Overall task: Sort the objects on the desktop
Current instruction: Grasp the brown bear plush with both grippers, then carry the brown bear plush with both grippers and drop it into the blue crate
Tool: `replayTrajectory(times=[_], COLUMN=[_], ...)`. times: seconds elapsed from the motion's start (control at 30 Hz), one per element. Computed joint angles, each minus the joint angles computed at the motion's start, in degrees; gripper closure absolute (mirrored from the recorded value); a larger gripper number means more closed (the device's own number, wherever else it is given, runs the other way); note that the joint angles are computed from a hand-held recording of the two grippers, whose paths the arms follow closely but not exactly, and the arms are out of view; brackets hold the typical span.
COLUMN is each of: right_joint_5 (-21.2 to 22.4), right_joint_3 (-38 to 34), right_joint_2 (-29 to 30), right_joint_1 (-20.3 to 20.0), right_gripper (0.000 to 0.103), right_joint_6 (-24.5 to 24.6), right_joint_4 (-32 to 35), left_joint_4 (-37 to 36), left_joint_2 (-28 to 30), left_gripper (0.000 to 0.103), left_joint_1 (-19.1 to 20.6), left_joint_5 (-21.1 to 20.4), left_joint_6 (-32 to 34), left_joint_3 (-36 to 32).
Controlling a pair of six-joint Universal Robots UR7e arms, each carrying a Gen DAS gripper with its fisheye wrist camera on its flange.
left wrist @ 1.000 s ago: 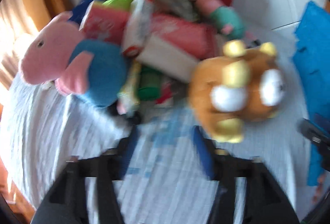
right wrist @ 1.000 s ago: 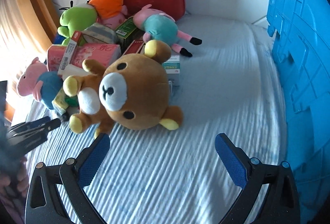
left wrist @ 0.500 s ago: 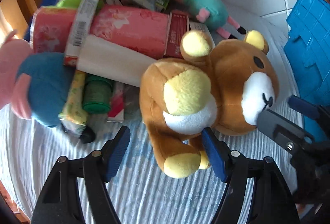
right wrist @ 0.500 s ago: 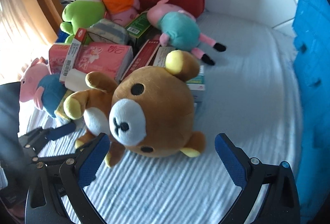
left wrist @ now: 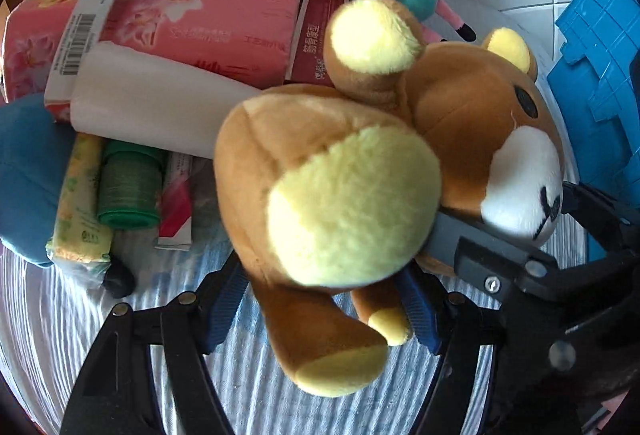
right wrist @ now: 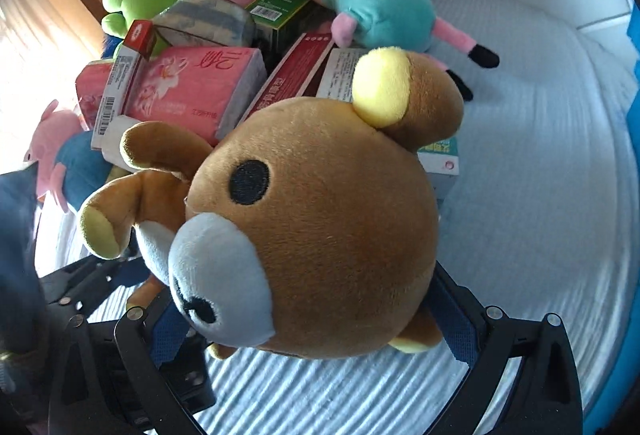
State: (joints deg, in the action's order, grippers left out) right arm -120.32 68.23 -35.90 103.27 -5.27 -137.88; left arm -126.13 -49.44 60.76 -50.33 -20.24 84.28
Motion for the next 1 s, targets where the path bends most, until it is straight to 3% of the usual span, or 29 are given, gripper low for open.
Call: replayTrajectory(times=[0.13, 0.4, 0.73, 1.0], right_joint_5=[-2.37, -1.89, -4.19, -9.76], right_joint_3=[1.08, 7.65, 13.34, 15.64], right_joint_2=[-0.39, -5.86, -12.14, -16.80], right_joint_1=[1.13, 3.76, 10.24, 16.43], right_gripper=[0.008, 0.011, 0.014, 0.014], right_joint_6=[-0.35, 0.14, -3.93, -9.53], right_joint_4=[-0.88, -7.64, -18.36, -28.49], left_joint_4=[-0.90, -6.65, -17.92, -29.70], left_joint_2=[-1.13, -8.28, -16.28, -14.06], left_gripper=[0.040, 0.040, 0.040, 0.040], left_joint_1=[-0.79, -4.87, -13.67, -19.89], left_joint_5=[0.68, 0.64, 7.43, 8.61], left_joint_6=[0.77, 3.37, 12.42, 22.70], left_joint_3=[1.43, 8.32, 15.64, 12.48])
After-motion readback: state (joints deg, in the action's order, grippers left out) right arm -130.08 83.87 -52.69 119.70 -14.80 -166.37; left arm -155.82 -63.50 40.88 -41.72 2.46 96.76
